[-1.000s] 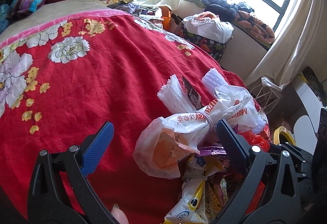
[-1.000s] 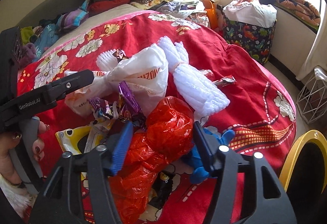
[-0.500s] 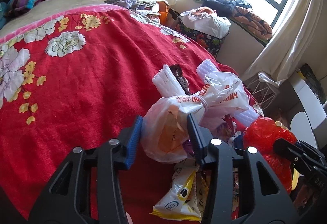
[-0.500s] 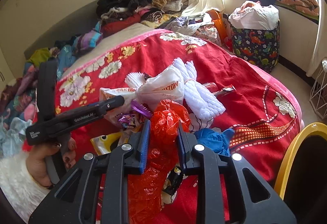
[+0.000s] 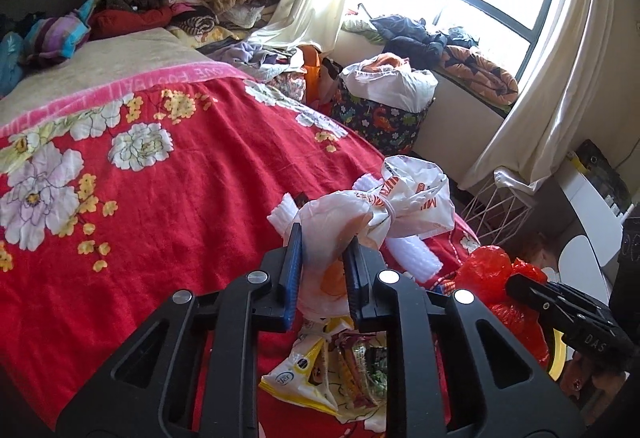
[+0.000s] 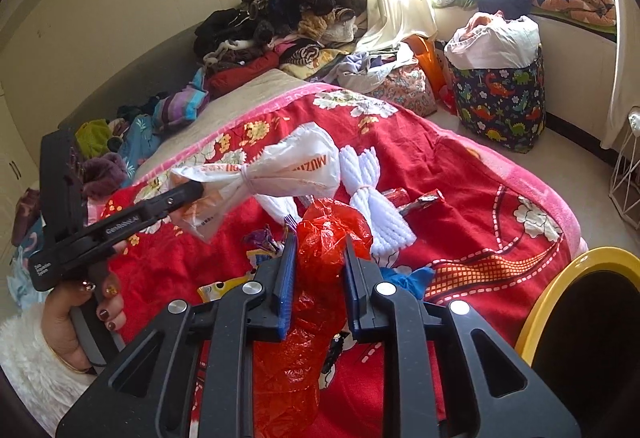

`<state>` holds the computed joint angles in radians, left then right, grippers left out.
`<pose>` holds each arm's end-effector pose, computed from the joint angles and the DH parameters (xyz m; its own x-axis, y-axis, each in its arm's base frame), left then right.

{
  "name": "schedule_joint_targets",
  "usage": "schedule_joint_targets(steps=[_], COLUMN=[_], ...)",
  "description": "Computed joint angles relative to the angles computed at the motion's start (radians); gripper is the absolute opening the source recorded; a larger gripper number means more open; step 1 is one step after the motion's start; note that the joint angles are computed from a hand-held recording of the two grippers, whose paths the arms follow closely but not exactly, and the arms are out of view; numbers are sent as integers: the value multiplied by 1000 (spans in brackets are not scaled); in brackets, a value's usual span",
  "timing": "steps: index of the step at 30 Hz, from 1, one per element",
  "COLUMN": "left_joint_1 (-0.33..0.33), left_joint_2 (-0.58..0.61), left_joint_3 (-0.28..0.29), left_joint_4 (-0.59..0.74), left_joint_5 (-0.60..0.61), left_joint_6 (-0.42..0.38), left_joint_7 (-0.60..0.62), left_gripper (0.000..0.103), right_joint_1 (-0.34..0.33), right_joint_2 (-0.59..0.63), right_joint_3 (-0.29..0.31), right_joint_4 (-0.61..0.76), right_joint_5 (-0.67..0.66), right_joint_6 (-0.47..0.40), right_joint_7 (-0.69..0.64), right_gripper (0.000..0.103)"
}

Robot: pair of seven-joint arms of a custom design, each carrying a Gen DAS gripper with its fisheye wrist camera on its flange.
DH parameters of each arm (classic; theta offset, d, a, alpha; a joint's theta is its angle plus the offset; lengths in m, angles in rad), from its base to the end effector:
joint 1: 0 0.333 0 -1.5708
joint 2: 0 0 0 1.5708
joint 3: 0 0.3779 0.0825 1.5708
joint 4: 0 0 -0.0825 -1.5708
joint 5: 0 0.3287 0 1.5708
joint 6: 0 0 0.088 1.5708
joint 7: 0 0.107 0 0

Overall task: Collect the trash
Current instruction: 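Carry the red bag with the right tool over the yellow-rimmed bin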

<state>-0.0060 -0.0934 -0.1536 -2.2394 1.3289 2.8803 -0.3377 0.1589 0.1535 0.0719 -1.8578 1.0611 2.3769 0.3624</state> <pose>0.4657 -0.1342 0.5489 0.3641 -0.8788 0.3084 -0.4640 -0.4583 -0.7580 0.5773 0.1420 0.5651 0.7515 -0.6037 -0.2663 -0.5553 -0.3608 -0.7493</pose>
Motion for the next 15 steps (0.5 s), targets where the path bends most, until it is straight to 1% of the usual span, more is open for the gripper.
schedule_joint_targets(steps=[4,9,15], left_joint_1=[-12,-36,-71], left_joint_2=[-22,-22,4], left_joint_3=[-17,-40,-57], left_joint_4=[17,51,96], left_joint_5=[-13,-56,-90], left_joint_6=[-29,-82,-113], left_joint_7=[-11,41,83], left_gripper=[14,13,13], right_joint_1=[-18,-41,-77], right_joint_2=[-1,2,4], right_joint_3=[-9,-21,-34], right_joint_4=[21,52,78], right_joint_5=[8,16,38], right_joint_6=[-24,-49,-71], right_joint_7=[-1,4,2], right_gripper=[20,20,20])
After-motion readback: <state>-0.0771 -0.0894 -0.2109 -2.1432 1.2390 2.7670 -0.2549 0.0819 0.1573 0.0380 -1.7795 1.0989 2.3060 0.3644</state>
